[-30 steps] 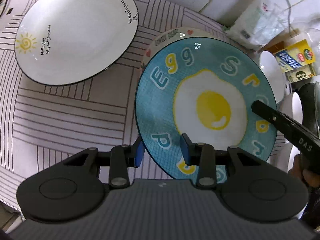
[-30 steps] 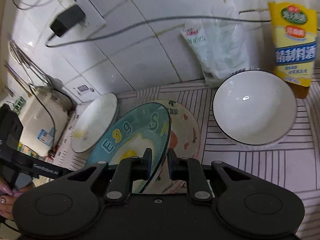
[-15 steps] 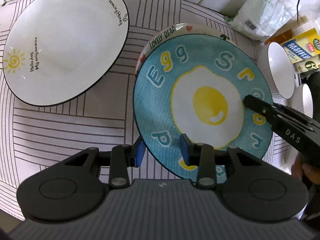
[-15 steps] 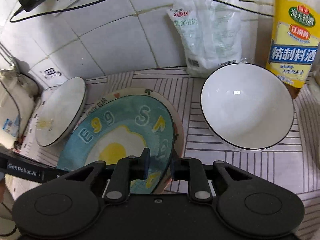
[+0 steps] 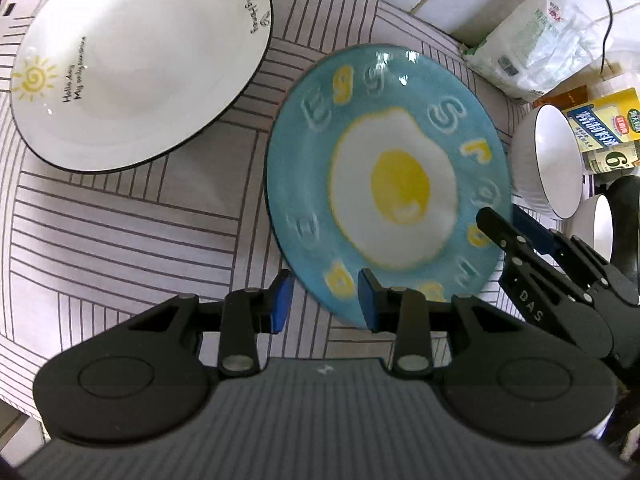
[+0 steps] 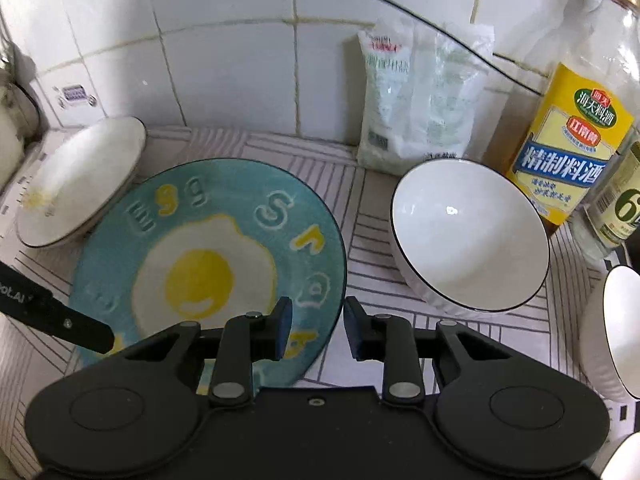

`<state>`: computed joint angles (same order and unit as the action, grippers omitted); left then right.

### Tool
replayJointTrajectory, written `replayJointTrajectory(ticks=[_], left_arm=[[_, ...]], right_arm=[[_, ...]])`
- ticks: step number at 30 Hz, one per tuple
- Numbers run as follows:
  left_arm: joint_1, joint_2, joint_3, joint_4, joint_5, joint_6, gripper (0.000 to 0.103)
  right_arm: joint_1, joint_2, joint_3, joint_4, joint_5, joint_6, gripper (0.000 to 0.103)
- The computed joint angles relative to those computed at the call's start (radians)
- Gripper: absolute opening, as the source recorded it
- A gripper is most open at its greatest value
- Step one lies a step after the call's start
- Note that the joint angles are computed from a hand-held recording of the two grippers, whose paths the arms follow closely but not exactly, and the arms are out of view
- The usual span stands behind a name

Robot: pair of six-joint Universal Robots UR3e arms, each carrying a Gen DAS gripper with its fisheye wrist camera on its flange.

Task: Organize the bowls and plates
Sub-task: 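Open the left tool and move it to the white sun plate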

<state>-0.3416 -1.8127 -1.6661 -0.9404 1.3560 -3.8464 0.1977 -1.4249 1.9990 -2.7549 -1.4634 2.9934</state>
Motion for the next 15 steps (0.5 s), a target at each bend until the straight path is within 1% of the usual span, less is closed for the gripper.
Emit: replayJointTrajectory(ticks=[2,4,7,10,12,15], left_arm=[[-0.021,0.024,0.004,-0.011,0.036,-0.010,0.033],[-0.042,0.068,-0.002,-0.028,0.079,-0.003,0.033],[-0.072,0.140,-0.014,-0.048,0.144,0.003,0.034],[-0.117,0.222,-0.031,-0.057,0.235,0.014,0.034],[-0.144,0.276,-0.043,-0.076,0.299,0.021,0.036],[-0.156,0.361,-0.074,-0.097,0.359,0.041,0.039]], right_arm=[[-0.015,-0.039,0.014,0.011,0.008,-0.005,0.033],[-0.053,-0.104,0.036,0.047,0.070,-0.018,0.033],[-0.123,-0.222,0.074,0.115,0.195,-0.059,0.033],[-0.139,-0.298,0.080,0.170,0.257,-0.075,0.034],[-0.154,-0.361,0.084,0.213,0.302,-0.088,0.036],[-0.145,-0.404,0.077,0.252,0.356,-0.076,0.043]])
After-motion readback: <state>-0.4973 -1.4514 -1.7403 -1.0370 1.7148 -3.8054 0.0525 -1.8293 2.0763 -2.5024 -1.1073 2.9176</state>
